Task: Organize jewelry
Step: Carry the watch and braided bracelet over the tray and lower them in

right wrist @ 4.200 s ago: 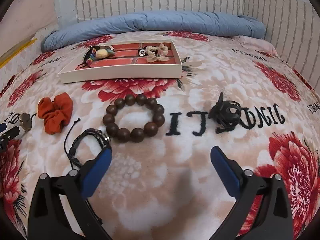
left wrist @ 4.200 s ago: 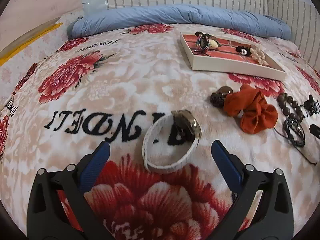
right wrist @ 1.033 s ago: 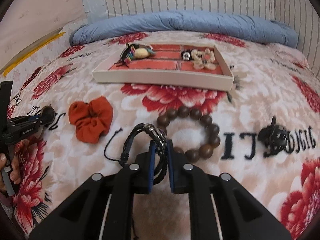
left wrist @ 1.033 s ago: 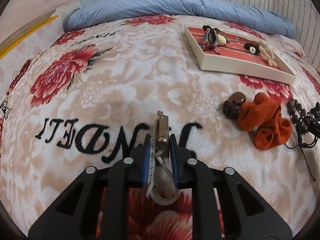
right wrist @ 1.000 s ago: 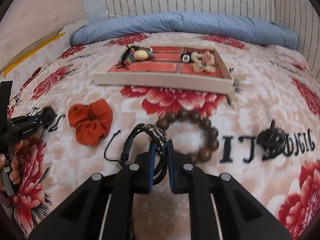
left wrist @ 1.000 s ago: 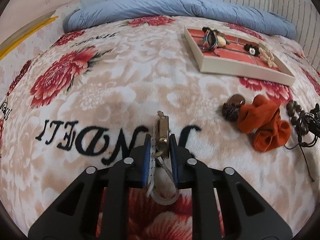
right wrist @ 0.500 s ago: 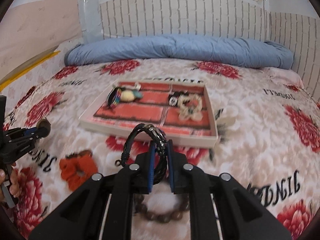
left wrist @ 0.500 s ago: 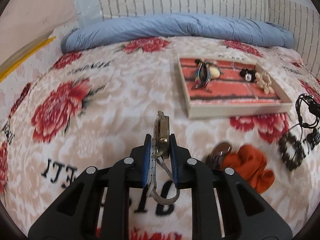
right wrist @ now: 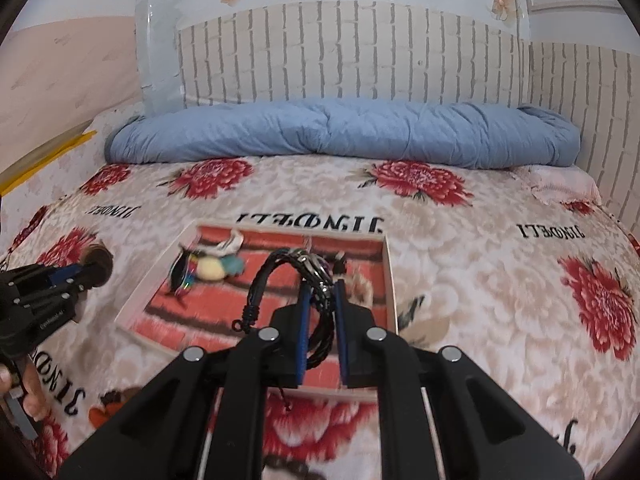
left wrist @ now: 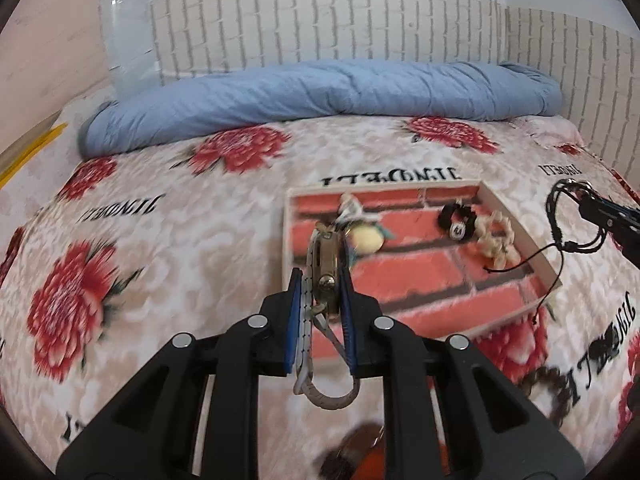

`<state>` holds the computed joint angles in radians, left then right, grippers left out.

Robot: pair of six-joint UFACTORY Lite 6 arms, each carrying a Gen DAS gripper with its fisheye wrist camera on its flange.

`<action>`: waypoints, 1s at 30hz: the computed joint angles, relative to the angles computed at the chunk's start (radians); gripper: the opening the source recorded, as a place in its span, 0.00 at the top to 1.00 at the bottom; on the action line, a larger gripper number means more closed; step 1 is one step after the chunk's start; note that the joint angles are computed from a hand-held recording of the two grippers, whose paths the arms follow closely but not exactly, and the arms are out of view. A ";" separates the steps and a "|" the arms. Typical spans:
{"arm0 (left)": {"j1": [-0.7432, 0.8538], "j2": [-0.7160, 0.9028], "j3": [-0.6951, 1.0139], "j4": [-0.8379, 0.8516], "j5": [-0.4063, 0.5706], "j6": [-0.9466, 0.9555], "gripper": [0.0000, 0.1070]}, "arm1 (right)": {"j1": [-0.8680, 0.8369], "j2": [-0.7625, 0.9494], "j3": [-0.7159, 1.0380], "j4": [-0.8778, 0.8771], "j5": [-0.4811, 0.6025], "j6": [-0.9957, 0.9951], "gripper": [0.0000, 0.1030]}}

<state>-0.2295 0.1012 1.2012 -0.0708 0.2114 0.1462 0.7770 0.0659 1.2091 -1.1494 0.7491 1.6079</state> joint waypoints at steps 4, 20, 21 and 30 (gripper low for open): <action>-0.028 0.139 0.127 0.019 -0.002 -0.028 0.84 | -0.071 0.068 0.043 0.003 -0.067 -0.022 0.88; 0.013 0.529 0.437 -0.596 0.053 0.524 0.84 | -0.195 0.312 0.063 -0.157 -0.223 0.219 0.88; 0.011 0.533 0.442 -0.595 0.050 0.523 0.84 | -0.201 0.329 0.070 -0.158 -0.225 0.215 0.88; -0.011 0.579 0.495 -0.376 0.007 0.343 0.84 | -0.281 0.408 0.123 -0.101 -0.325 0.146 0.88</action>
<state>-0.2407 0.6805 1.6959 -0.4463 0.2180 0.4890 0.4957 0.4738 1.3321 -1.2502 0.4245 1.7544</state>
